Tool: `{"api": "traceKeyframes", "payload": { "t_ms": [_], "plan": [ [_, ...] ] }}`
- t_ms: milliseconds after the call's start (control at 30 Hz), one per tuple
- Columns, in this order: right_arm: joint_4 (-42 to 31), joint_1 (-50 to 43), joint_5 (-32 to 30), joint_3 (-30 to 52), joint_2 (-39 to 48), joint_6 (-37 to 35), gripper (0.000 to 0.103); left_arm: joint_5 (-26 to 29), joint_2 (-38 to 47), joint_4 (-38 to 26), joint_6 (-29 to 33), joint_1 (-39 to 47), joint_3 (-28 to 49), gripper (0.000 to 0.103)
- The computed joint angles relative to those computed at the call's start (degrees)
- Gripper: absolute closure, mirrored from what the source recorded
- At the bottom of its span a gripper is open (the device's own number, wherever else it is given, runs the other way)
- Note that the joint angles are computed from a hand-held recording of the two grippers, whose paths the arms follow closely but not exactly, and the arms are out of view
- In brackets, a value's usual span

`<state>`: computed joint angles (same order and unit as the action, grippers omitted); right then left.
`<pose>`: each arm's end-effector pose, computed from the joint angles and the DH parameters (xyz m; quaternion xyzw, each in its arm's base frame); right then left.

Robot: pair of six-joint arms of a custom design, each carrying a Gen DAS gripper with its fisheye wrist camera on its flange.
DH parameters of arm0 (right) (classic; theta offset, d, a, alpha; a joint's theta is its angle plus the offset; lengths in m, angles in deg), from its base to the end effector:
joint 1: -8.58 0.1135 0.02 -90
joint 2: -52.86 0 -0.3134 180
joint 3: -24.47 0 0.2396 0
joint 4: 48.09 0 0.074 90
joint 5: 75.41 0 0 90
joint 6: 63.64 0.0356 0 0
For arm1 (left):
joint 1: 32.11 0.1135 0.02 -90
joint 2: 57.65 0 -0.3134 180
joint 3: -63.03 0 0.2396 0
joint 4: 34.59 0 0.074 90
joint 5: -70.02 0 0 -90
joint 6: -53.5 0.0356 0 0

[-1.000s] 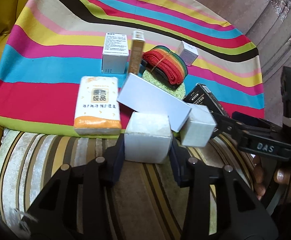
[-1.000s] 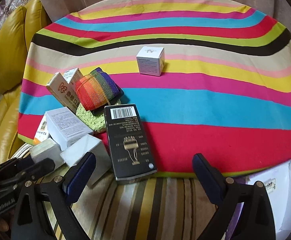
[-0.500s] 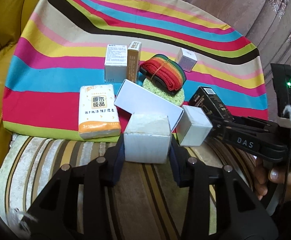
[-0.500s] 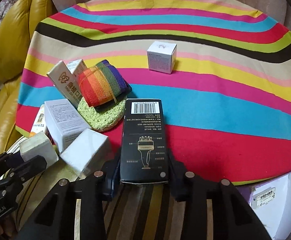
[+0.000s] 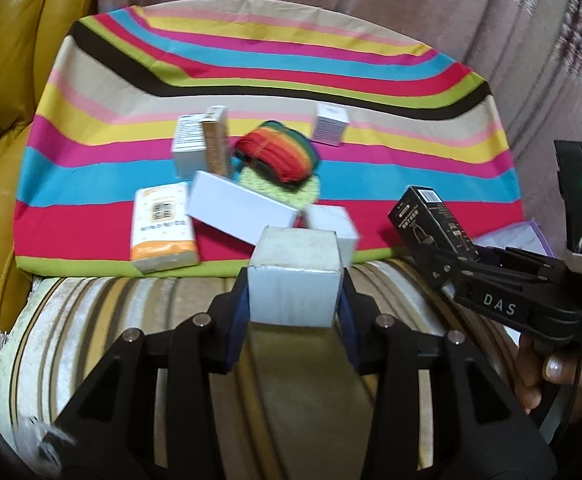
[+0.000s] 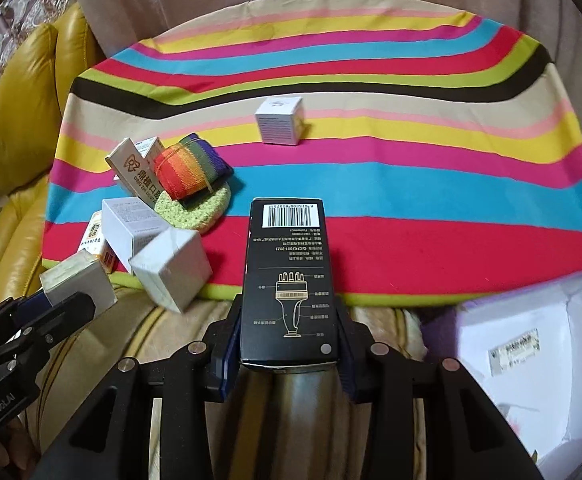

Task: Organize objects
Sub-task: 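Lift the black box with the right tool while the left carries the white cube box toward the storage box, then open the right tool over the storage box while the left releases the white cube box inside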

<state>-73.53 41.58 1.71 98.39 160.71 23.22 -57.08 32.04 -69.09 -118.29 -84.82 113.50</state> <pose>0.3062 0.2083 0.1845 -0.3254 0.9019 0.1721 0.2257 0.1580 -0.1721 0.1771 -0.2792 0.8971 -0.0020 0.3423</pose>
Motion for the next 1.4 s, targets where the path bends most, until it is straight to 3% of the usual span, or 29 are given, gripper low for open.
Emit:
{"api": "traceKeyframes", "payload": {
  "t_ms": [567,1033,1400],
  "plan": [
    [1.55,-8.60,-1.28,-7.59,-6.31,-1.31,0.062,2.61,8.90,2.25,11.03,-0.51,10.26,0.059],
    [0.98,-18.96,-1.42,-9.56,-7.39,-3.87,0.062,9.44,17.69,7.61,24.44,2.16,20.73,0.059],
    [1.32,-26.15,0.38,-8.69,-5.96,-4.82,0.062,14.08,24.85,7.45,32.15,3.23,30.75,0.059]
  ]
}}
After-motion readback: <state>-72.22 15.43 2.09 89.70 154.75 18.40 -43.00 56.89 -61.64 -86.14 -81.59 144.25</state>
